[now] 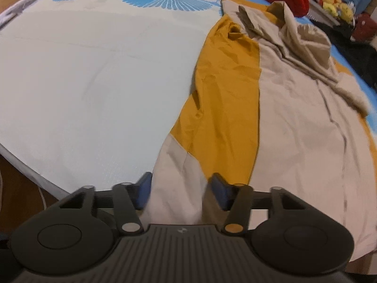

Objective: Fold large clothes

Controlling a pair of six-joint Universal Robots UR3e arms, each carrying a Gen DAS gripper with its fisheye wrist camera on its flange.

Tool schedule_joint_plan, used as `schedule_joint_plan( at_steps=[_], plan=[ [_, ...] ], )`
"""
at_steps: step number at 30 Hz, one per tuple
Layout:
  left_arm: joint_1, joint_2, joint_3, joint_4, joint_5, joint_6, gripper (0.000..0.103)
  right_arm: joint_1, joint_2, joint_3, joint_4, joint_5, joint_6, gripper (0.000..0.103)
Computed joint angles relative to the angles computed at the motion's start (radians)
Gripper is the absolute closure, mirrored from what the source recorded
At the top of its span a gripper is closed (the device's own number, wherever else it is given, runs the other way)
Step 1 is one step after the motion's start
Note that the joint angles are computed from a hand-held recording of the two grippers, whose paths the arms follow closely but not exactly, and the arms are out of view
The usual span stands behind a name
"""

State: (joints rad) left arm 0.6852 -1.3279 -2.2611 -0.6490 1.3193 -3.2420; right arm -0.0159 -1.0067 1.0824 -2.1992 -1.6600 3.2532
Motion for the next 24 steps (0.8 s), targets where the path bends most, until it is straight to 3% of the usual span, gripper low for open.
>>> schedule_joint_plan(
  at_steps=[6, 10, 13, 18, 20, 22, 24],
  plan=[
    [0.051, 0.036, -0.007, -0.055, -0.054, -0.017, 0.051, -0.034, -0.013, 0.003, 0.004, 0.051, 0.059, 0.047],
    [0.055, 0.051, -0.011, -0.043, -0.003, -0.061, 0.049, -0.033, 0.001, -0.026, 0.036, 0.044, 0.071, 0.046],
    [0.098, 0.055, -0.021, -0.062, -0.035, -0.075, 0.049, -0.035, 0.010, -0.045, 0.065, 0.071, 0.054, 0.046],
    [0.036, 0.020, -0.008, -0.024, 0.003, -0.043, 0.046, -0.006, 0.022, -0.065, 0.101, 0.065, -0.024, 0.045],
    [0.015, 0.012, -0.011, -0.002, 0.009, -0.023, 0.050, -0.005, 0.017, -0.057, 0.096, 0.074, -0.039, 0.052],
    [0.003, 0.018, -0.019, 0.016, 0.010, -0.006, 0.080, -0.002, 0.001, -0.033, 0.075, 0.079, -0.052, 0.074],
    [0.016, 0.047, -0.037, 0.023, -0.017, 0.000, 0.085, -0.010, -0.024, 0.003, 0.036, 0.100, -0.057, 0.090]
  ],
)
